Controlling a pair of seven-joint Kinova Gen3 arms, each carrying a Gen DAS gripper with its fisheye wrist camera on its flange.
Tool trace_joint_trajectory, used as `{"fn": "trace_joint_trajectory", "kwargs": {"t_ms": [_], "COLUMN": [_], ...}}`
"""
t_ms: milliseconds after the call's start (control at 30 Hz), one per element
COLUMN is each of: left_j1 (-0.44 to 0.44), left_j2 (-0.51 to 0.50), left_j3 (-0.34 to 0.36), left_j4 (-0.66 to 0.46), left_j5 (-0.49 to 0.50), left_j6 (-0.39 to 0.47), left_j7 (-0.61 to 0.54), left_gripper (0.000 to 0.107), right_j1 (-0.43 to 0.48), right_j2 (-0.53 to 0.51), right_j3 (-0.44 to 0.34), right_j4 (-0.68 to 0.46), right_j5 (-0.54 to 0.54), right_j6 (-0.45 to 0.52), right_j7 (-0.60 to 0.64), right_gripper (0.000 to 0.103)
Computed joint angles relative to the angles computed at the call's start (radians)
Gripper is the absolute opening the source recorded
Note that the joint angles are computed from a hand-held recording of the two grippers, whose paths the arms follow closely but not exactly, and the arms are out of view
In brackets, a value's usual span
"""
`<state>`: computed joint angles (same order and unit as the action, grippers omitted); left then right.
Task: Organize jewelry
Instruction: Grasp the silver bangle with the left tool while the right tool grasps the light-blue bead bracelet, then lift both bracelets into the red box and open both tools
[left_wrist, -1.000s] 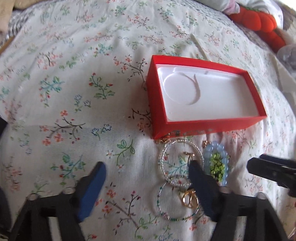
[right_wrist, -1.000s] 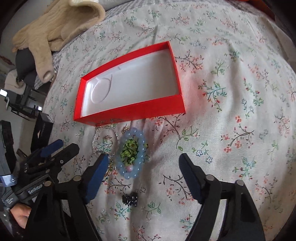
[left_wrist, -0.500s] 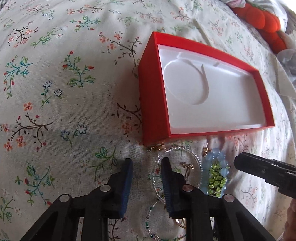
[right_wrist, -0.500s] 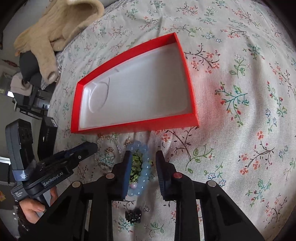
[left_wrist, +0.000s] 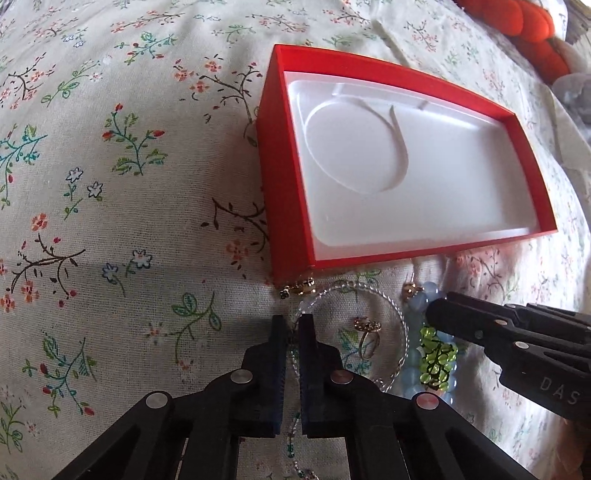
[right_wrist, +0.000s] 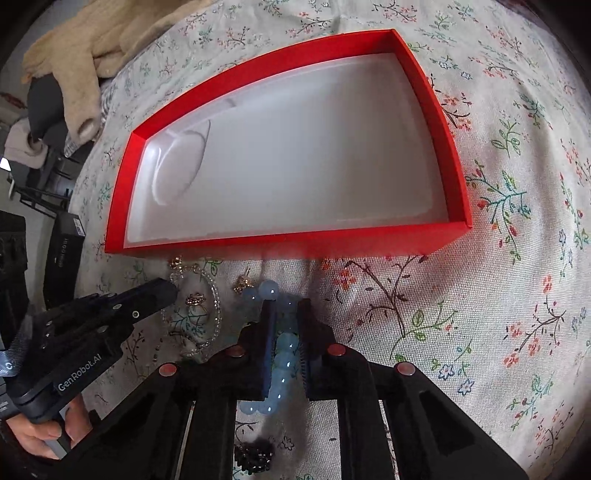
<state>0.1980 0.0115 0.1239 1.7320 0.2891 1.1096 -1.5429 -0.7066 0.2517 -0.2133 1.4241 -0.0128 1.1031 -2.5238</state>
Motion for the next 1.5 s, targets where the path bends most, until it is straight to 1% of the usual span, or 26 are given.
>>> {"fn": "trace_joint_trajectory", "kwargs": {"t_ms": [200, 367, 467, 533, 567, 733, 867, 1067, 1333, 1400, 1433, 1500], "left_j1": [0.012, 0.017, 0.018, 0.012, 0.008, 0.006, 0.002, 0.003, 0.011, 0.013, 0.005, 0.0], "left_j2": [-0.02, -0.087, -0.129, -0.164, -0.177, -0.2, -0.219, -0.216, -0.152, -0.135, -0.127, -0.113], "left_j3": [0.007, 0.002, -0.005, -0.031, -0.033, -0.031, -0.051, -0.06, -0.057, -0.051, -0.034, -0.021], "left_j4": [0.003, 0.004, 0.005, 0.015, 0.013, -0.019, -0.025, -0.035, -0.018, -0.013, -0.012, -0.011], "left_j5": [-0.007, 0.012, 0.032, 0.061, 0.07, 0.082, 0.111, 0.167, 0.267, 0.247, 0.212, 0.152], "left_j6": [-0.011, -0.014, -0.015, -0.008, -0.007, -0.013, -0.02, -0.065, -0.177, -0.198, -0.209, -0.218], "left_j7": [-0.008, -0.031, -0.044, -0.077, -0.084, -0.081, -0.094, -0.108, -0.147, -0.127, -0.103, -0.062], "left_gripper": [0.0, 0.0, 0.0, 0.0, 0.0, 0.0, 0.0, 0.0, 0.0, 0.0, 0.0, 0.0], "right_j1": [0.0, -0.017, -0.039, -0.053, -0.057, -0.08, -0.098, -0.094, -0.082, -0.076, -0.072, -0.066], "right_j2": [-0.012, -0.049, -0.08, -0.096, -0.104, -0.141, -0.168, -0.198, -0.197, -0.191, -0.188, -0.177], "right_j3": [-0.003, -0.009, -0.017, -0.024, -0.028, -0.049, -0.068, -0.084, -0.089, -0.083, -0.079, -0.073], "right_j4": [0.003, -0.002, -0.013, -0.022, -0.028, -0.051, -0.071, -0.089, -0.098, -0.096, -0.095, -0.096], "right_j5": [-0.005, 0.021, 0.069, 0.102, 0.115, 0.184, 0.25, 0.34, 0.447, 0.455, 0.454, 0.45], "right_j6": [-0.002, 0.008, 0.017, 0.026, 0.031, 0.043, 0.05, 0.06, 0.076, 0.072, 0.068, 0.062], "right_j7": [0.004, -0.024, -0.057, -0.084, -0.094, -0.136, -0.169, -0.228, -0.29, -0.292, -0.291, -0.281], "right_gripper": [0.012, 0.012, 0.012, 0.012, 0.012, 0.012, 0.012, 0.012, 0.012, 0.012, 0.012, 0.012]}}
